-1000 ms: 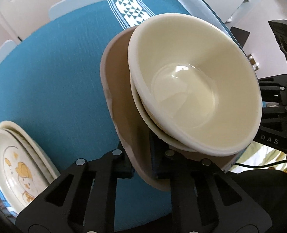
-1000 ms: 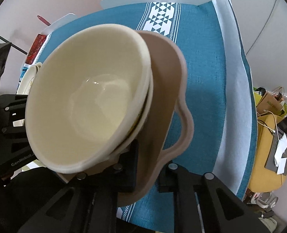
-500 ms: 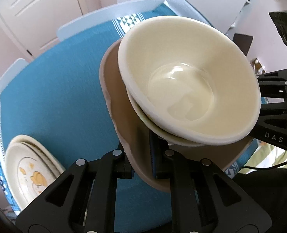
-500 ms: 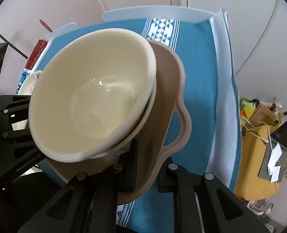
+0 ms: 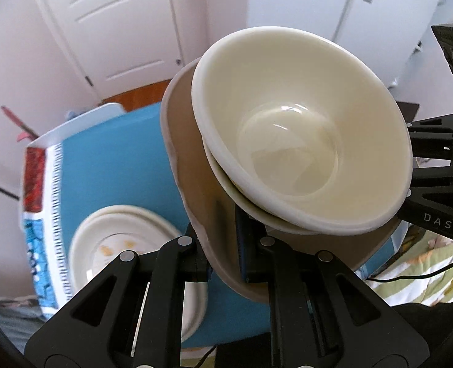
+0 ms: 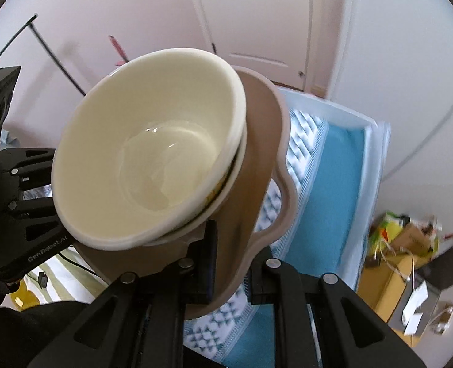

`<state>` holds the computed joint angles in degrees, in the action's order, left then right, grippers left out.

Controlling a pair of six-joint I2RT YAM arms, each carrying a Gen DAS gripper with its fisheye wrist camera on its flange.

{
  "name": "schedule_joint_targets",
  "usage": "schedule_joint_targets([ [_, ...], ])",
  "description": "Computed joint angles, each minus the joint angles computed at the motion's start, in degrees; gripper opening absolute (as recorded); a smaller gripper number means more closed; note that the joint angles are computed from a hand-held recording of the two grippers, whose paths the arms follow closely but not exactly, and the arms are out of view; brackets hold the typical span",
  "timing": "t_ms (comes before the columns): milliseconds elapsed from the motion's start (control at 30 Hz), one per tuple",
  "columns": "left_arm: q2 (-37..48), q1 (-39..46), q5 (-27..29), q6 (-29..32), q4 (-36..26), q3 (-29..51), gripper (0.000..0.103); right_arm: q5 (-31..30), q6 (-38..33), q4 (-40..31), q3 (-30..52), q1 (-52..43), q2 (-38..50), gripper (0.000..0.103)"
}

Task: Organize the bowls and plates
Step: 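Lift the beige dish with nested bowls and lower it onto the plate stack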

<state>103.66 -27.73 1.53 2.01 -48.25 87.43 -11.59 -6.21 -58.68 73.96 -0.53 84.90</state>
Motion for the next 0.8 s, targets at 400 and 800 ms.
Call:
schedule_joint_targets([
  [400, -7.28, 20.16, 8.18, 17.62, -1.78, -7.21, 0.010, 8.16, 20.12, 2.86, 7.94, 22.65, 7.61, 0.013],
  [800, -0.40, 34.57, 13.45, 36.84, -0.52, -10.74, 0.010, 13.80, 39.21, 8.33, 9.85, 36.30, 18.01, 0.013],
])
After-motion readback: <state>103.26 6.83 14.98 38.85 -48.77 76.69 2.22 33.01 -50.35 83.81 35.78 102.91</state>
